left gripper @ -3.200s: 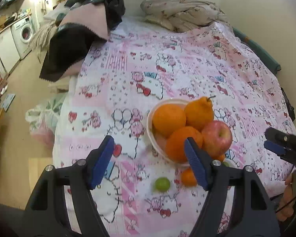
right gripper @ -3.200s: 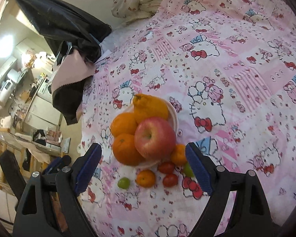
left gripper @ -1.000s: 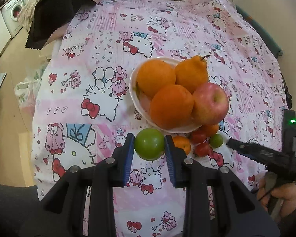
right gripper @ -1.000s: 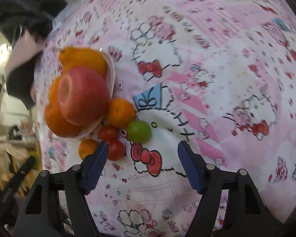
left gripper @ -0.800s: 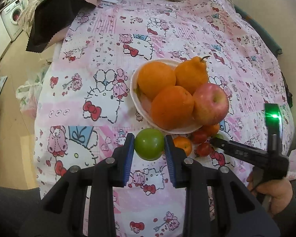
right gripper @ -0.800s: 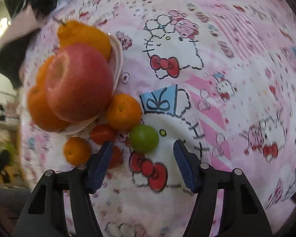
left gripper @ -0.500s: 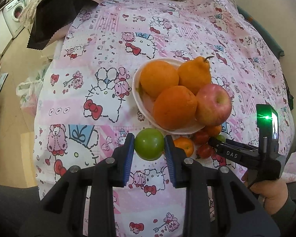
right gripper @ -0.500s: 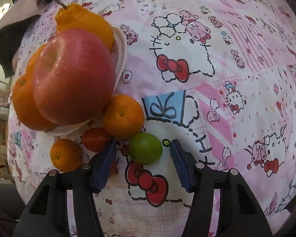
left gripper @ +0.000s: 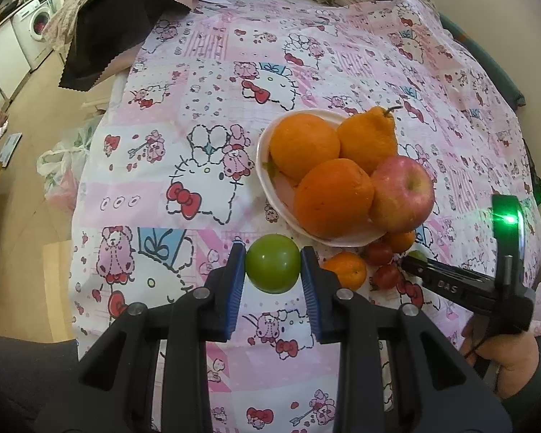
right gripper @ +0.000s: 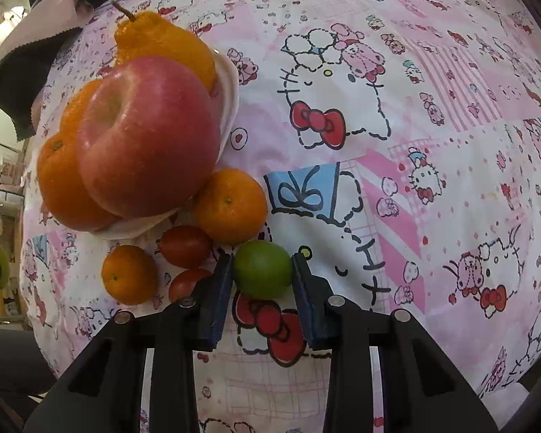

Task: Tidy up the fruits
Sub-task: 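Lower the lime onto the plate with the left tool while the right tool carries another lime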

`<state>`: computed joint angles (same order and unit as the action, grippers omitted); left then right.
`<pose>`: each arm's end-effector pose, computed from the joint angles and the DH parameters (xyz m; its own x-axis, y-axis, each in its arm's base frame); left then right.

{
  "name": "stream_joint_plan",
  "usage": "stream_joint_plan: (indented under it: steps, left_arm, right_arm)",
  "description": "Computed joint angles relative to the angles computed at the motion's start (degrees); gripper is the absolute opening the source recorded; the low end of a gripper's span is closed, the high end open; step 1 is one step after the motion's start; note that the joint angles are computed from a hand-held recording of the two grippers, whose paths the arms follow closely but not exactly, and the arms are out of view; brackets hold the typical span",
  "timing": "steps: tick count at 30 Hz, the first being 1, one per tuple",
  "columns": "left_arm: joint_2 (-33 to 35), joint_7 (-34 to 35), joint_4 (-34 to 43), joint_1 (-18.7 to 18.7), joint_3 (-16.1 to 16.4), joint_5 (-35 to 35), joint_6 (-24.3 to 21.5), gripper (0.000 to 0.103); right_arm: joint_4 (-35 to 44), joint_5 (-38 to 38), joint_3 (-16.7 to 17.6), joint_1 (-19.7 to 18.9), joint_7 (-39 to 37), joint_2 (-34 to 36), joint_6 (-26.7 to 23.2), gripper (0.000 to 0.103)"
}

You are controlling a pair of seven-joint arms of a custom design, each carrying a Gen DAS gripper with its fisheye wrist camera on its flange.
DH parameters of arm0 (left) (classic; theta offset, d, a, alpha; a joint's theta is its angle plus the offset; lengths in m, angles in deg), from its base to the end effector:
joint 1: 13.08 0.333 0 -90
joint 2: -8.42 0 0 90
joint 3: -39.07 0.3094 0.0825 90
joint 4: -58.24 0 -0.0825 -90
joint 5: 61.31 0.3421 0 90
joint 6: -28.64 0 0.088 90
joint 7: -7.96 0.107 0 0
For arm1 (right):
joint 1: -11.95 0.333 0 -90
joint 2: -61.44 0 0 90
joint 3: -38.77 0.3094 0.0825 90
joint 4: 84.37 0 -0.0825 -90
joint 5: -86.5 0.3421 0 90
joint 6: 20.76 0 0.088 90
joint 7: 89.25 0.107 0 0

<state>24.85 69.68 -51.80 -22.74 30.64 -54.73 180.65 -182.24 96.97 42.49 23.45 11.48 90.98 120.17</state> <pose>0.5867 -0.1877 0.4126 0.0686 -0.9847 0.1601 -0.9050 -0.1289 -0.4055 0.6352 0.1668 0.3363 -0.0409 -0.9761 -0.2137 -0.9797 0.0812 -0.1832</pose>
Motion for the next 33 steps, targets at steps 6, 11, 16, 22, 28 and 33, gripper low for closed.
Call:
stream_joint_plan:
  steps: [6,11,16,22,28,33]
  left_arm:
    - [-0.58,-0.44,-0.72,0.18,0.24,0.08,0.69,0.027]
    - [-1.05,-0.85,-1.17,0.25,0.37,0.42,1.25,0.027]
    - [-1.34,-1.55,-1.59,0.2,0.63,1.18,1.78,0.027]
    - [-1.48,-2.66,-1.91,-0.05,0.95,2.7,1.9,0.027]
    - [-1.79,-1.51,-1.95,0.88,0.15,1.02,2.79,0.027]
    - [-3.19,2.0,-1.9,2.15,-0.85,-2.58,7.07,0.027]
  right_arm:
    - [-7.59,6.48,1.51,-3.0,-2.79,-6.85,3.81,0.035]
    - [-13.5,10.96,1.7,-3.43,-4.91,-12.67,9.94,0.035]
    - [-16.73,23.96,5.04,-5.63,-13.78,-15.87,18.45,0.035]
    - [-16.62,39.62,7.44,-6.11,-27.87,-17.49,23.17,0.035]
    - [-15.56,48.96,6.45,-4.74,-36.62,-18.35,22.02,0.035]
    - [-13.2,54.69,5.58,-4.06,-41.76,-17.94,19.83,0.035]
